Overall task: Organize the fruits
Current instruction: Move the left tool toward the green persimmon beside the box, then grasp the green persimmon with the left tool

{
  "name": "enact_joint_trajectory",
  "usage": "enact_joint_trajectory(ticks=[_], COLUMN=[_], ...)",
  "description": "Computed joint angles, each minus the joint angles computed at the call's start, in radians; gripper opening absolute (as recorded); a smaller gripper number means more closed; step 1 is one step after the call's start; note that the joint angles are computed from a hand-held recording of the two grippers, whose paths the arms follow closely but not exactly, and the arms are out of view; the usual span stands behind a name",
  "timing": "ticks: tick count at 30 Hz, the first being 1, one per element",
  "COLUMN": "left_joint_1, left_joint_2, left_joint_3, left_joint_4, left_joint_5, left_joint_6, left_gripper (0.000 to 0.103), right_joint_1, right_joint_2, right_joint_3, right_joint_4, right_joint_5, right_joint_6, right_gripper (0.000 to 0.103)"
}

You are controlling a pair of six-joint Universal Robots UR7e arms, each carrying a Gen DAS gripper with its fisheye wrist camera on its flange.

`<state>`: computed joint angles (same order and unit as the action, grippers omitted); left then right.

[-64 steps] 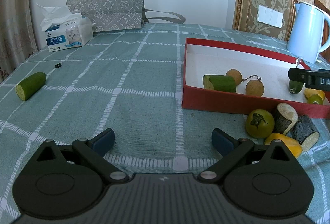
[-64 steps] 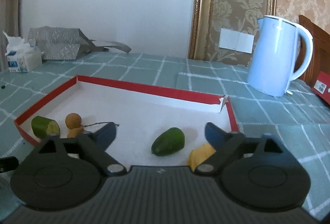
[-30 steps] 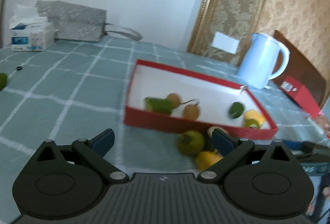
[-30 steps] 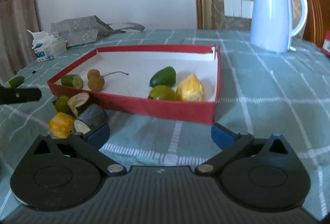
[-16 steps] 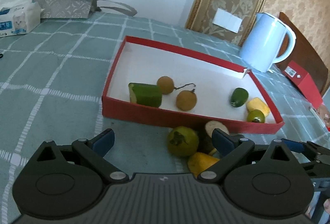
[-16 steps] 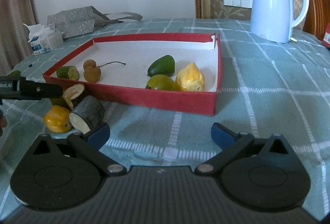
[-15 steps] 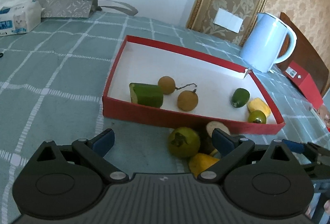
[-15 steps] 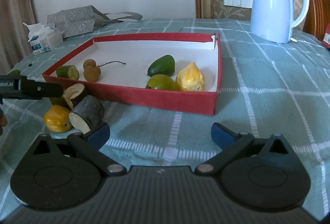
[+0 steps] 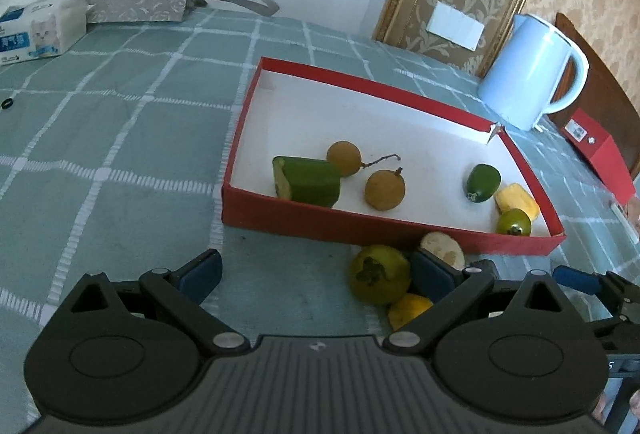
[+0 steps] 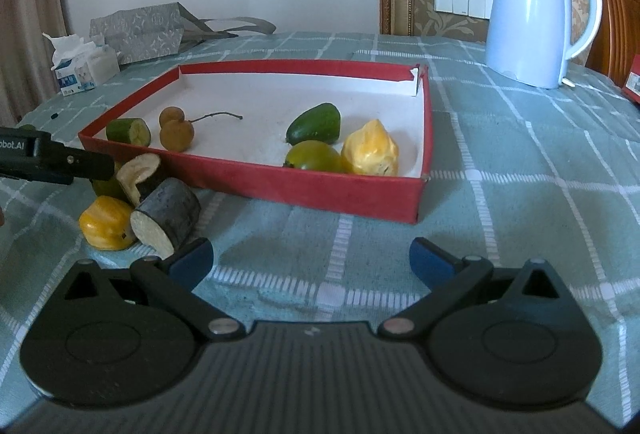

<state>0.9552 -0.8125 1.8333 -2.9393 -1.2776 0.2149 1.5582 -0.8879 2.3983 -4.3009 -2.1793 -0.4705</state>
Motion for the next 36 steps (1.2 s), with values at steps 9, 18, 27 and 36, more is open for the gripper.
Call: enact_joint_trajectory(ticks=[9, 18, 27, 36], left_joint_1=[-0.048, -0.026, -0.039, -0.009], left_joint_2=[0.042, 0.012, 0.019, 0.002], left_joint_3=[0.006, 0.050, 0.137, 0.156], left_joint_4=[-0.045, -0.075, -0.284, -0.355], left_joint_5=[0.113, -0.022, -0.010, 0.002], left_joint_6=[0.046, 0.131, 0.231, 0.221], left_gripper=[0.101, 0.044, 0.033, 0.033], right_joint_1=[0.006, 0.006, 0.006, -0.017], right_joint_2=[0.004, 0.006, 0.005, -0.013], right_joint_3=[-0.006, -0.007, -0.007, 0.020], right_joint_4=[0.004, 0.004, 0.006, -0.011], right_joint_5=[-0.012, -0.014, -0.012, 0.045], right_joint_6=[-0.004, -0.006, -0.004, 0.025], right_gripper=[0.103, 0.103, 0.103, 0.103])
